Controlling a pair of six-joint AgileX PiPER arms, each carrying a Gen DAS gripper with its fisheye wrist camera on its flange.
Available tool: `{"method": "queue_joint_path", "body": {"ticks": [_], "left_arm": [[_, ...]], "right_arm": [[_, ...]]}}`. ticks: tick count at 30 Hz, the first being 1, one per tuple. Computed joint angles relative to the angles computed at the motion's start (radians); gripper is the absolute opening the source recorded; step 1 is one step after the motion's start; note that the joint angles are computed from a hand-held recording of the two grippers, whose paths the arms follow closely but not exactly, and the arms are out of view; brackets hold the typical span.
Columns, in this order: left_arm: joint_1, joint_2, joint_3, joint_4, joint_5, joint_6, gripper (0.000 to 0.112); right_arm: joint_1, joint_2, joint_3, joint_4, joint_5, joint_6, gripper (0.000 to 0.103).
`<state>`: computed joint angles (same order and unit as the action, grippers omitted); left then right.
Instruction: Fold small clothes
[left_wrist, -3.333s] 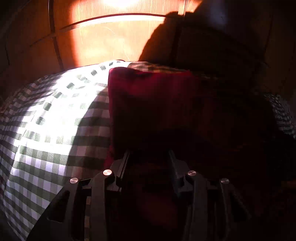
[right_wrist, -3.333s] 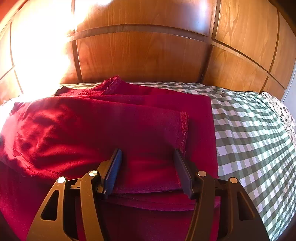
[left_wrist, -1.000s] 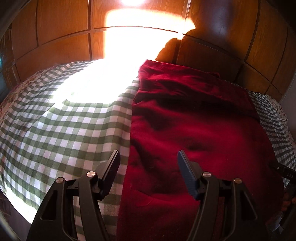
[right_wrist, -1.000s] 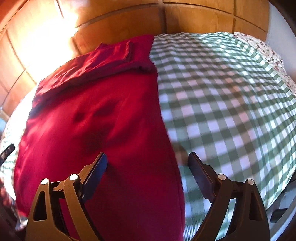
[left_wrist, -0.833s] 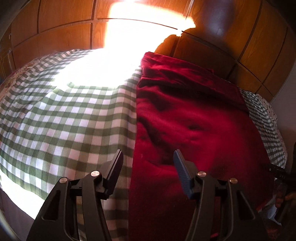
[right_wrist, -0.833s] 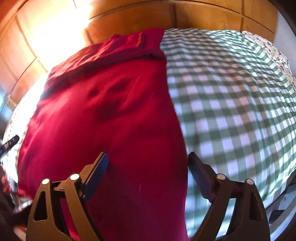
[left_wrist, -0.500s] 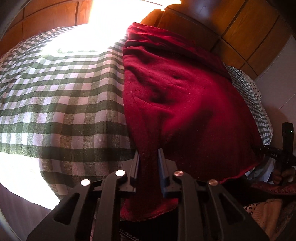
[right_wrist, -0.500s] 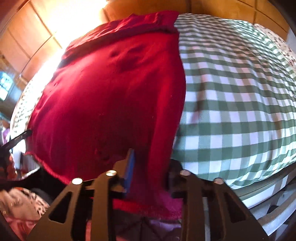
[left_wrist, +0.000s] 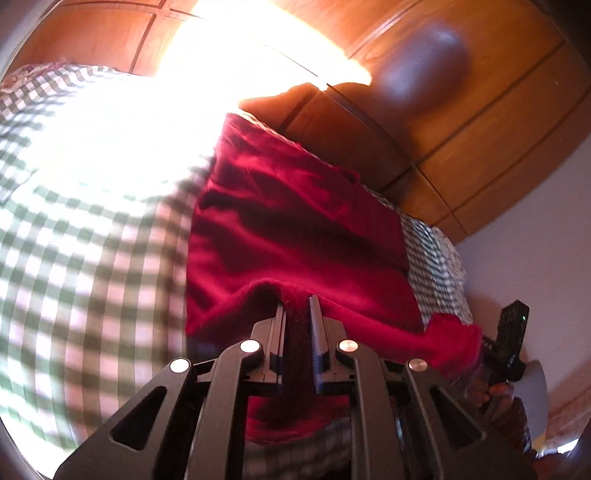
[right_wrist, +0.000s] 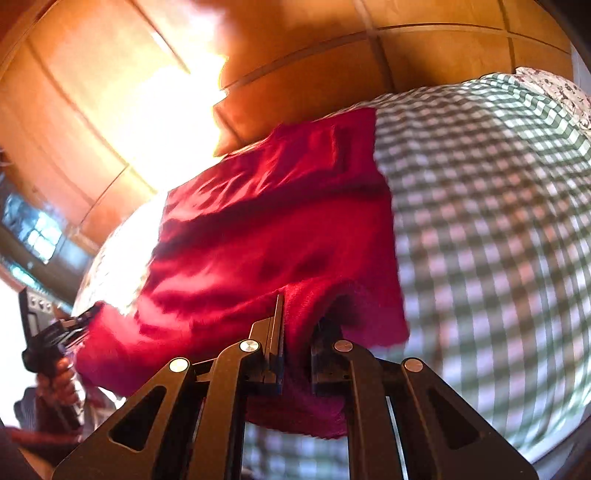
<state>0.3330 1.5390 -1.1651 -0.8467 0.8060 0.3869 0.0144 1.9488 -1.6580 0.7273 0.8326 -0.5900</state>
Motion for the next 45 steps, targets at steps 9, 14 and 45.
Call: {"method": "queue_joint_path", "body": {"ticks": [9,14,45], "left_arm": [[0.012,0.193,-0.256,0.145,-0.048,-0.257,0.071],[0.066,0.147,-0.146,0.117,-0.042,-0.147,0.071],[0.069,-0.273,0.425,0.107,0.018,0.121,0.014]], "right_arm": [[-0.002,0.237,-0.398,0.013,0.107,0.166,0.08],[-0.059,0.139,-0.225,0.083,0.025,0.096,0.091],[-0.124,-0.194,0.421,-0.055,-0.009,-0.243,0.019]]}}
